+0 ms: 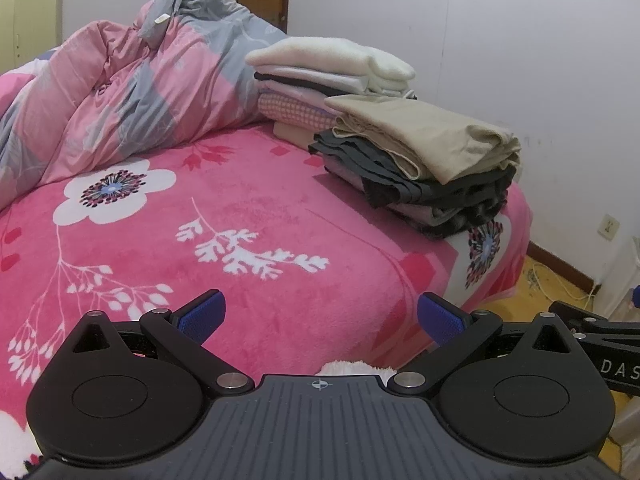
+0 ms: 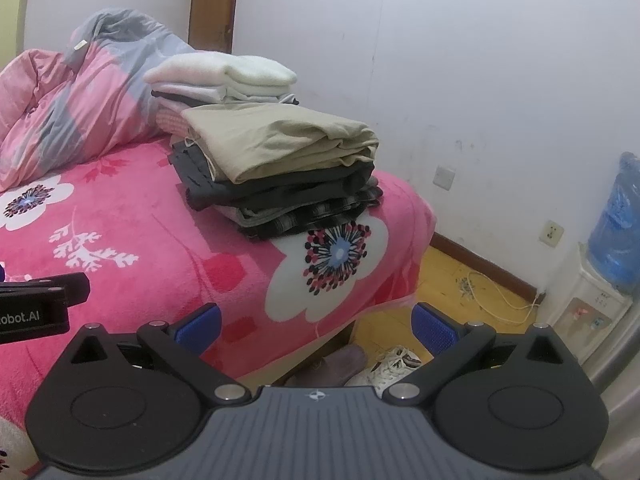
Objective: Fold clothes
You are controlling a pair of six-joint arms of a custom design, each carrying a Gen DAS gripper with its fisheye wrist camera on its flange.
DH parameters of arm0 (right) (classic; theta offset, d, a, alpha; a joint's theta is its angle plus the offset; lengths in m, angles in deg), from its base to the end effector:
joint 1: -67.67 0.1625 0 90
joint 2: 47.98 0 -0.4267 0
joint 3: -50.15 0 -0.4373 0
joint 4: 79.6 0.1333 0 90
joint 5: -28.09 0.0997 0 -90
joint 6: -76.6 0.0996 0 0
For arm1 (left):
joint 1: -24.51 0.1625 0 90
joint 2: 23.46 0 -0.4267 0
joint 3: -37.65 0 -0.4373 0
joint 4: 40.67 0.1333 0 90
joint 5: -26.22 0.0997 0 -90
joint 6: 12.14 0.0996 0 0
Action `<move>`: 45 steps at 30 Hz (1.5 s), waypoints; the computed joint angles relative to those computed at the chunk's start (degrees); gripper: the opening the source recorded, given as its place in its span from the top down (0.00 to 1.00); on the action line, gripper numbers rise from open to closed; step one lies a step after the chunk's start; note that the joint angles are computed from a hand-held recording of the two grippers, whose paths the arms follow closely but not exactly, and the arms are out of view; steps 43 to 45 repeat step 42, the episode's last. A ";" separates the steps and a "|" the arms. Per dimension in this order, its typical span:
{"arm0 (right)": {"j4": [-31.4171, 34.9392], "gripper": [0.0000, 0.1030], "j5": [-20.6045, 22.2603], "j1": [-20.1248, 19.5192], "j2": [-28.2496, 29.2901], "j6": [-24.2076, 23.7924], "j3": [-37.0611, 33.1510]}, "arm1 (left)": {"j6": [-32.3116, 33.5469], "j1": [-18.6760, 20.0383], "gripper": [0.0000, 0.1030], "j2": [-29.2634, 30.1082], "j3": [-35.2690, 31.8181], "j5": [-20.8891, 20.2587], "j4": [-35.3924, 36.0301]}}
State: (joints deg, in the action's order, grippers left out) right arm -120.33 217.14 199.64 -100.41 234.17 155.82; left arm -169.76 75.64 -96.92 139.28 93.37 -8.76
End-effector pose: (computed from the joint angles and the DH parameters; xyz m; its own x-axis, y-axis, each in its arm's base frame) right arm 0.3503 -0.3372 0.0564 -0.4326 0.6984 0.5702 -0.3353 0.4625 -0.8208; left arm -0.1588 -0.4710 0.2358 -0.5687 0.6522 -0.5011 0.8224 0.4612 -0.3331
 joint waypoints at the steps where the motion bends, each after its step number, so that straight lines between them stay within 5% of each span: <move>1: -0.14 0.00 0.00 0.01 -0.03 -0.15 0.04 | 0.00 0.00 0.00 0.00 0.00 0.00 0.00; 45: -1.64 0.00 -0.37 -0.22 -0.31 -1.48 0.51 | 0.61 -0.54 0.00 -0.11 0.50 -1.40 -0.81</move>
